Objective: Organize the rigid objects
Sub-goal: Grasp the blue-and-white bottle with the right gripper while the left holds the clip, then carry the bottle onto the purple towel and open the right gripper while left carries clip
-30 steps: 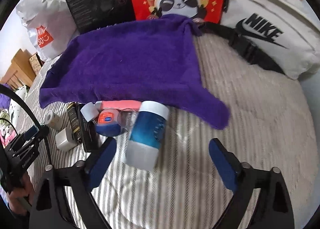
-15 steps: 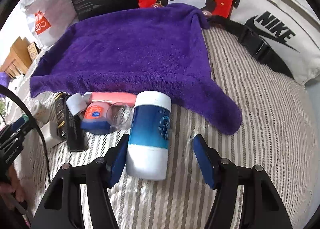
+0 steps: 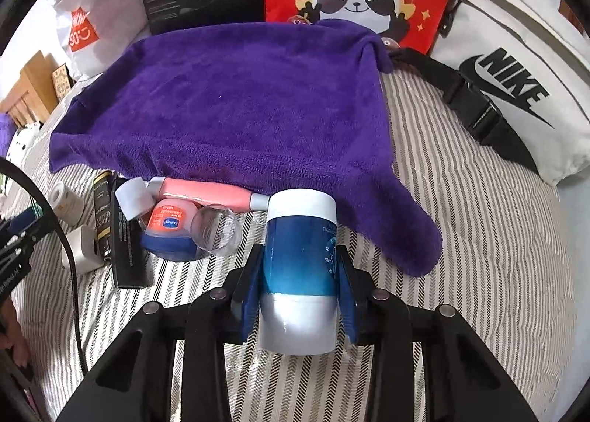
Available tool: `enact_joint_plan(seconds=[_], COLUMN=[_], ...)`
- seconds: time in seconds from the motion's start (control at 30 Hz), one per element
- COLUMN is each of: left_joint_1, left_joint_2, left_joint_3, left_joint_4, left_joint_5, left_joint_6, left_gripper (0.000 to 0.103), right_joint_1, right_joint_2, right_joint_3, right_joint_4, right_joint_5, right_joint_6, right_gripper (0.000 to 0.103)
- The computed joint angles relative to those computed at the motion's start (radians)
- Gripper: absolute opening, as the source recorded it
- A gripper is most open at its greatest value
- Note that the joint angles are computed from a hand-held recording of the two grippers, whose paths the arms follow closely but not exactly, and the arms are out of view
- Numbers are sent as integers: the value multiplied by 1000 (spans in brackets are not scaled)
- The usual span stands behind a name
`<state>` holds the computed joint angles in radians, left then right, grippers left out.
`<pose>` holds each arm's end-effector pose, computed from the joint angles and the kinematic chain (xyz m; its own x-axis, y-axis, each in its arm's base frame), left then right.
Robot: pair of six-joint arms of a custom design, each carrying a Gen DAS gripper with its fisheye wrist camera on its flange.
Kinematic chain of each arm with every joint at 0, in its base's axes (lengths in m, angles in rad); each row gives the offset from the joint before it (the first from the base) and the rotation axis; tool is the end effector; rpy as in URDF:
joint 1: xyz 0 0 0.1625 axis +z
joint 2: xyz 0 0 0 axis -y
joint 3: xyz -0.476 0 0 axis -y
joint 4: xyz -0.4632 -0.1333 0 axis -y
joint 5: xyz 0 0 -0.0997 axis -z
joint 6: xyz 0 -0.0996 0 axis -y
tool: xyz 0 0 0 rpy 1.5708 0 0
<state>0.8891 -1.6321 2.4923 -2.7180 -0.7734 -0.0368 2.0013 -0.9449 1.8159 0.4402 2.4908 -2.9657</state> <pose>-0.0858 -0.4304 0.2480 -0.6919 0.2553 -0.6754 0.5793 0.7546 -0.3081 0.2563 -0.4285 0.1100 -0.6965 0.0875 0.7122 -0.2859 0.8765 -0.3873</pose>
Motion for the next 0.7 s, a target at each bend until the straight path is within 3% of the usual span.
enact_joint_plan(seconds=[0.37, 0.63, 0.7], left_joint_1=[-1, -51, -57], left_joint_2=[-7, -55, -69], left_joint_3=[-23, -30, -40], left_joint_4=[78, 151, 155], left_joint_5=[-7, 8, -18], left_joint_6=[-43, -79, -79], left_gripper=[39, 39, 39], right_joint_1=[2, 12, 17], right_joint_2=[-95, -145, -156], right_joint_3=[73, 100, 101], right_joint_4=[10, -5, -10], right_joint_5=[-62, -92, -99], right_joint_6=[52, 21, 3], right_gripper=[36, 36, 36])
